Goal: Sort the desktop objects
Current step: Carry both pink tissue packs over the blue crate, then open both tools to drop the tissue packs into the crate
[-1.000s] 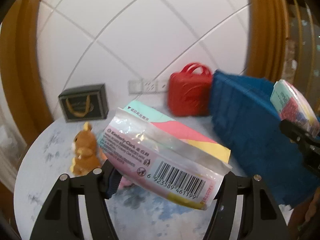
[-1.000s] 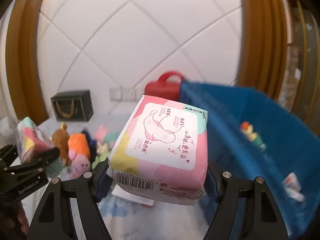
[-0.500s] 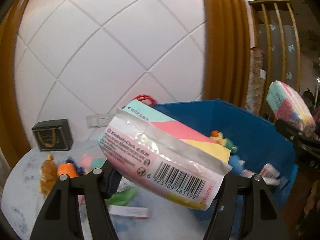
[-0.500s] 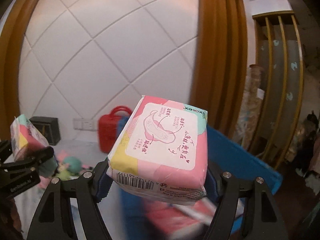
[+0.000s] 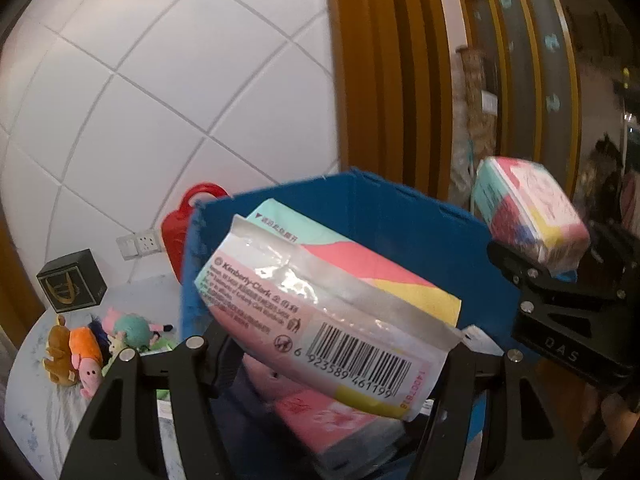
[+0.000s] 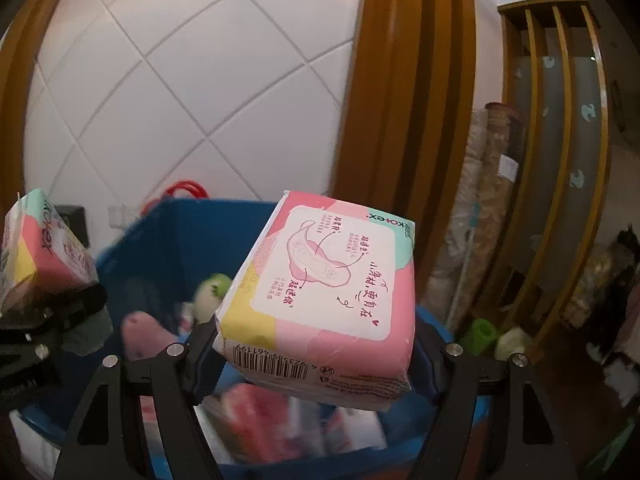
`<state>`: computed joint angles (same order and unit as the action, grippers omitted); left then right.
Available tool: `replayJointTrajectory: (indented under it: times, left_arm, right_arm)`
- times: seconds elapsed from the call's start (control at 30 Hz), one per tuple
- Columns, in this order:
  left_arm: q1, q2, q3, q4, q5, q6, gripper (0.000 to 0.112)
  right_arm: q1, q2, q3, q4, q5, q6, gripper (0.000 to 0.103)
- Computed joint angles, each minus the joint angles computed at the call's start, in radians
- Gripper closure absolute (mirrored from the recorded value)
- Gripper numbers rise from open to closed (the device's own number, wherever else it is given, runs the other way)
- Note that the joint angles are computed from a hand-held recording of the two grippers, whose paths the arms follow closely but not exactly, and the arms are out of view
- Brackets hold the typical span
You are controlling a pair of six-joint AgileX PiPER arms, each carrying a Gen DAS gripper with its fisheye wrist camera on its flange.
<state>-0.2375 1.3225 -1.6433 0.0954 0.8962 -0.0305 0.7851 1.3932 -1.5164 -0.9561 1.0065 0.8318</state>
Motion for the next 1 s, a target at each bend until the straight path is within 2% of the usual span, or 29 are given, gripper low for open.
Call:
replayJointTrajectory:
  times: [0.2,0.3,0.53,0.63,0.67,0.7,0.73,0.77,1.0]
  left_arm:
    - [-0.132,0.083,-0.053,0.17,0.072,-0.173,0.047]
    - [-0.146,0.103,-0.065,0.205,0.088,-0.209,0.047]
    - [-0.148,0.142,-0.095,0.237,0.119,-0.246,0.047]
    - [-0.148,0.155,-0.11,0.234,0.138,-0.249,0.039]
    - [-0.151,0.158,-0.115,0.239,0.144,-0.255,0.031]
    - [-0.155,0.155,-0.114,0.248,0.144,-0.262,0.029]
    - [-0.164,0.154,-0.114,0.265,0.146,-0.272,0.028]
    - [-0.168,0.154,-0.116,0.275,0.148,-0.278,0.025]
    - [-0.177,0.134,-0.103,0.29,0.157,-0.296,0.023]
  right_arm:
    - [-0.134,-0.013,0.074,0.111,-0.114,-0.095,0.028]
    - [-0.186,-0.005,0.089,0.158,-0.16,-0.146,0.028]
    - [-0.185,0.04,0.077,0.073,-0.141,-0.143,0.028]
    - [-0.199,0.041,0.075,0.087,-0.155,-0.166,0.027]
    - [-0.2,0.038,0.08,0.086,-0.16,-0.167,0.025]
    - [-0.204,0.038,0.079,0.08,-0.16,-0.167,0.016]
    - [-0.192,0.033,0.088,0.055,-0.154,-0.149,0.003]
    - [-0.194,0.029,0.092,0.044,-0.157,-0.143,0.0]
    - [-0.184,-0.002,0.096,0.054,-0.145,-0.162,0.001]
